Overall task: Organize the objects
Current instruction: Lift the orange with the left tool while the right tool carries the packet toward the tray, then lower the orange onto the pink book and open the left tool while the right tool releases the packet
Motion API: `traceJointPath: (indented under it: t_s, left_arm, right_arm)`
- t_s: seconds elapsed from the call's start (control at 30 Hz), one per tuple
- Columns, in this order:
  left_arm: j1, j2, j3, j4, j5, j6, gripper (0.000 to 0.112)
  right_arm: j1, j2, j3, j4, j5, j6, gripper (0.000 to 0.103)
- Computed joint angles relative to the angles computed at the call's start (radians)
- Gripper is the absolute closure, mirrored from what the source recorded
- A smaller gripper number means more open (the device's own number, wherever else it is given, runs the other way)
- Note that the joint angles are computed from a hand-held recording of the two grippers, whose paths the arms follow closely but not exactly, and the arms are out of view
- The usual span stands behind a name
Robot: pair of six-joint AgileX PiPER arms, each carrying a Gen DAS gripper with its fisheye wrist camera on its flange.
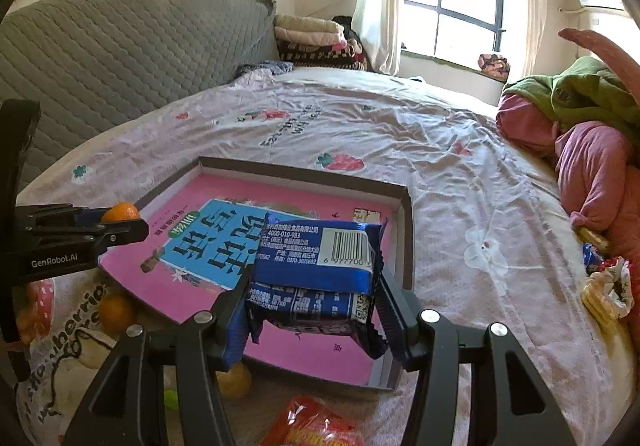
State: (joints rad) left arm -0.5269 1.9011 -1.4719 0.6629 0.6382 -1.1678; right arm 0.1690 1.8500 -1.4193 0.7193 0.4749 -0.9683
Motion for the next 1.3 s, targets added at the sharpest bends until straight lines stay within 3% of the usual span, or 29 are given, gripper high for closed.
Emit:
traceJointPath:
  t_s: [0.67, 0.9, 1.3]
  left_arm:
    - [0.037, 0.059, -0.03, -0.127, -0.017, 0.119, 0.071]
    - [0.034, 0.072, -0.045, -0.123, 0.011, 0.124, 0.071]
    - [0.046, 0.091, -0.061, -0.156, 0.034, 0.153, 0.071]
  right_arm:
    - [0.013, 0.115, -0.142, -0.236, 0.13, 0.243, 0.047]
    - [0.021, 0.139, -0.17, -0.316, 0.162, 0.307, 0.047]
    - [0.021, 0.15, -0.19, -0.344, 0.192, 0.333, 0.046]
